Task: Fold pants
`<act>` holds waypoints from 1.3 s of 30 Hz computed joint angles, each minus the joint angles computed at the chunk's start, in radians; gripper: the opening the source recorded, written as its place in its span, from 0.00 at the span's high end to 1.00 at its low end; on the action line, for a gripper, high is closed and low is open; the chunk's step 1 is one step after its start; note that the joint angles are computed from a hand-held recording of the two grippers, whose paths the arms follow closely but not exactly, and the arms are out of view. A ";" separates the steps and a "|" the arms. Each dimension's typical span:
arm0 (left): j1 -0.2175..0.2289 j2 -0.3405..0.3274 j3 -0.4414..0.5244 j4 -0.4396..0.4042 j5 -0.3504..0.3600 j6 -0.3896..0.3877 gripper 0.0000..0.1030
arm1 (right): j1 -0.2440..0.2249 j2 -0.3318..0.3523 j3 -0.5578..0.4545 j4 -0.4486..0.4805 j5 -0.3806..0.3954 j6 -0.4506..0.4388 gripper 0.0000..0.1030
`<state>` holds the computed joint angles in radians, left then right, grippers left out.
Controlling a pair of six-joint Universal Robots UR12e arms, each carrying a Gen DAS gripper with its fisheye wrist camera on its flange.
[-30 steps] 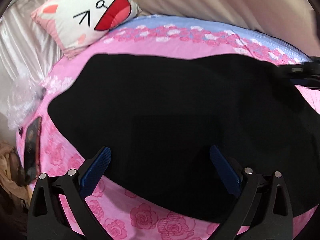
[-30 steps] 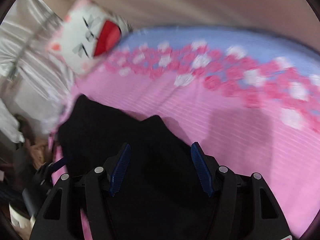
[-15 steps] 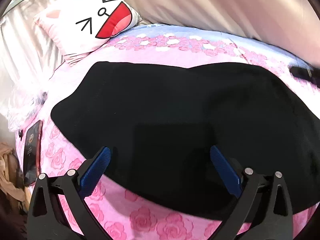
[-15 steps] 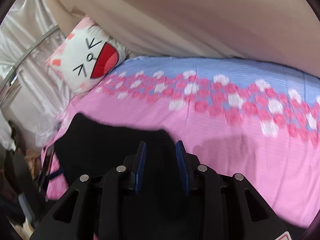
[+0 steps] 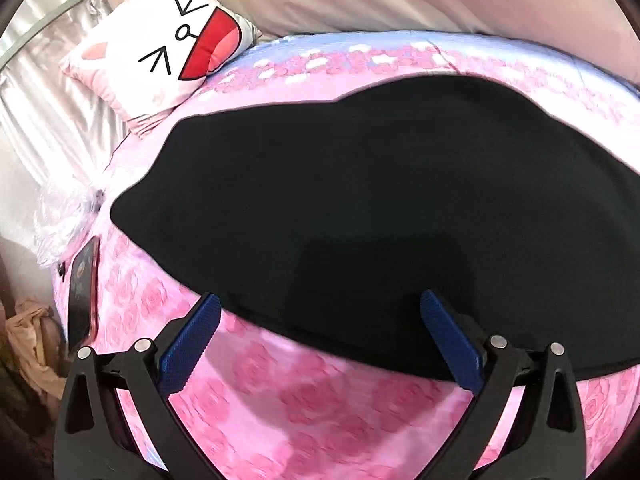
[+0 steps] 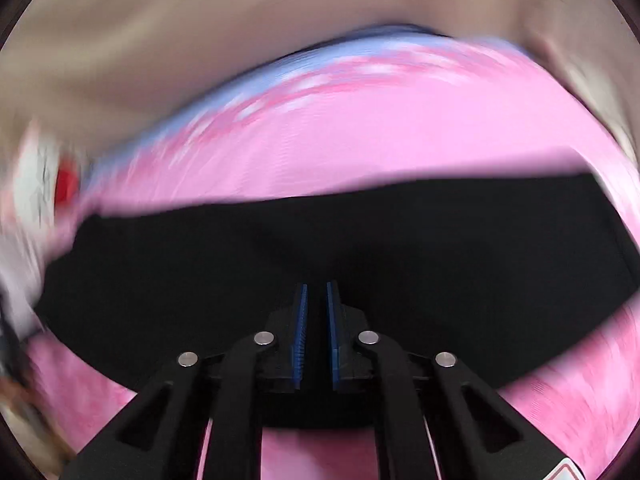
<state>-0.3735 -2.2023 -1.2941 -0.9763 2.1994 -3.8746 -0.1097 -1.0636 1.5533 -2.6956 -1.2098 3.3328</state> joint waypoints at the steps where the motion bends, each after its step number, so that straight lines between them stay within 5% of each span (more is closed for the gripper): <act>1: -0.010 -0.003 0.006 0.004 0.021 -0.003 0.05 | -0.019 -0.026 0.043 -0.059 -0.076 0.039 0.66; 2: -0.014 -0.004 0.010 0.011 0.021 0.001 0.05 | -0.024 -0.035 0.060 -0.091 -0.135 0.054 0.49; 3: -0.019 -0.005 0.015 0.025 0.011 0.003 0.05 | -0.044 -0.043 0.080 -0.127 -0.152 0.078 0.45; 7: -0.043 -0.030 0.063 0.026 0.009 0.034 0.05 | -0.099 -0.015 0.063 -0.126 -0.070 0.100 0.45; 10: -0.062 -0.048 0.097 0.008 0.020 0.061 0.05 | -0.086 0.005 0.031 -0.091 -0.150 0.054 0.45; 13: -0.066 -0.052 0.108 -0.001 0.015 0.067 0.05 | -0.094 0.022 0.013 -0.074 -0.134 0.023 0.45; 15: -0.068 -0.054 0.115 -0.018 0.015 0.058 0.05 | -0.093 0.028 -0.004 -0.042 -0.106 -0.034 0.53; 17: -0.070 -0.058 0.127 -0.034 0.016 0.047 0.05 | -0.092 0.024 -0.006 -0.018 -0.067 -0.074 0.85; 22: -0.076 -0.072 0.161 -0.047 0.014 0.050 0.05 | -0.105 -0.018 0.000 -0.063 -0.074 -0.114 0.89; 27: -0.084 -0.093 0.188 -0.044 0.015 0.086 0.05 | -0.119 0.030 -0.038 0.049 -0.133 -0.148 0.89; 31: -0.073 -0.103 0.199 -0.115 -0.010 0.045 0.05 | -0.129 0.023 -0.017 0.015 -0.092 -0.098 0.81; 35: -0.054 -0.069 0.151 -0.099 -0.005 -0.030 0.05 | -0.110 -0.011 0.020 -0.095 -0.164 -0.075 0.77; 39: -0.006 0.007 0.061 -0.143 0.073 -0.246 0.05 | -0.106 -0.042 0.052 -0.208 -0.146 0.001 0.65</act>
<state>-0.3798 -2.1950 -1.2335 -1.1195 2.2721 -4.1208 -0.2155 -1.1057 1.6053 -2.9033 -1.3557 3.3335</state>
